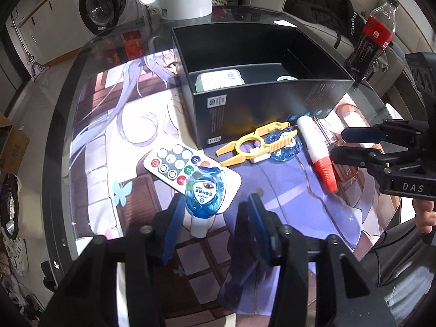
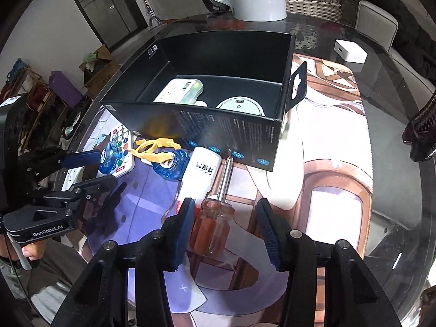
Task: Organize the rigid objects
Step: 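Grasp the blue bottle with the left tool while the right tool grasps the screwdriver, then lift the blue bottle with the left tool while the right tool lifts the screwdriver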
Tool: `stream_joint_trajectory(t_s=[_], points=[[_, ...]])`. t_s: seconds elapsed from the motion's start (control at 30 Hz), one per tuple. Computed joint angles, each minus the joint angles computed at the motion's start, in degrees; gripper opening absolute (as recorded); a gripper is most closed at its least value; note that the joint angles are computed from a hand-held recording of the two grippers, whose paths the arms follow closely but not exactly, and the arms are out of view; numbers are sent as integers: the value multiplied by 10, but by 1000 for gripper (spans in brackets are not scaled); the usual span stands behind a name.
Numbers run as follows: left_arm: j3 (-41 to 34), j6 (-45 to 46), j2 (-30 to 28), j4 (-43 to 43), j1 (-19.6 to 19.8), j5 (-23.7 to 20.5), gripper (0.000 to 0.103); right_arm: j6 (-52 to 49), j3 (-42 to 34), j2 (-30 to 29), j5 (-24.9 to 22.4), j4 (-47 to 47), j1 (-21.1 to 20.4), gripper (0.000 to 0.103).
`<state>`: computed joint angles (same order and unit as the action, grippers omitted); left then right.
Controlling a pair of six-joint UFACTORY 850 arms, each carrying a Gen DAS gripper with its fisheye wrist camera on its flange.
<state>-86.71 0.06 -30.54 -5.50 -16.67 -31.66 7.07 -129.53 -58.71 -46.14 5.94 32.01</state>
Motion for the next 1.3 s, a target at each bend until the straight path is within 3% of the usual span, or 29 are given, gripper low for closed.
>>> stream_joint_trajectory(t_s=[0.07, 0.27, 0.4, 0.57, 0.77, 0.9, 1.03, 1.07, 1.3], points=[[-4, 6, -3, -11, 2, -3, 29, -8, -1, -2, -4, 11, 0, 42], [-5, 23, -4, -31, 4, -7, 28, -32, -4, -6, -18, 14, 7, 29], [8, 32, 5, -40, 1, -10, 28, -41, 21, 7, -10, 12, 12, 29], [15, -3, 8, 13, -12, -1, 29, -29, 35, 13, -4, -27, 23, 29], [5, -18, -4, 30, -14, -4, 30, -32, 28, 7, -3, -44, 32, 36], [-4, -15, -9, 23, -13, -10, 26, -27, 42, 14, 0, -65, 38, 29], [3, -13, -2, 13, -11, 3, 26, -39, 70, 33, 7, -62, 34, 29], [4, -14, 1, 19, -13, 7, 20, -43, 72, 35, 10, -58, 32, 29], [15, 8, 14, -1, -12, 21, 20, -44, 93, 55, 40, -45, 27, 28]])
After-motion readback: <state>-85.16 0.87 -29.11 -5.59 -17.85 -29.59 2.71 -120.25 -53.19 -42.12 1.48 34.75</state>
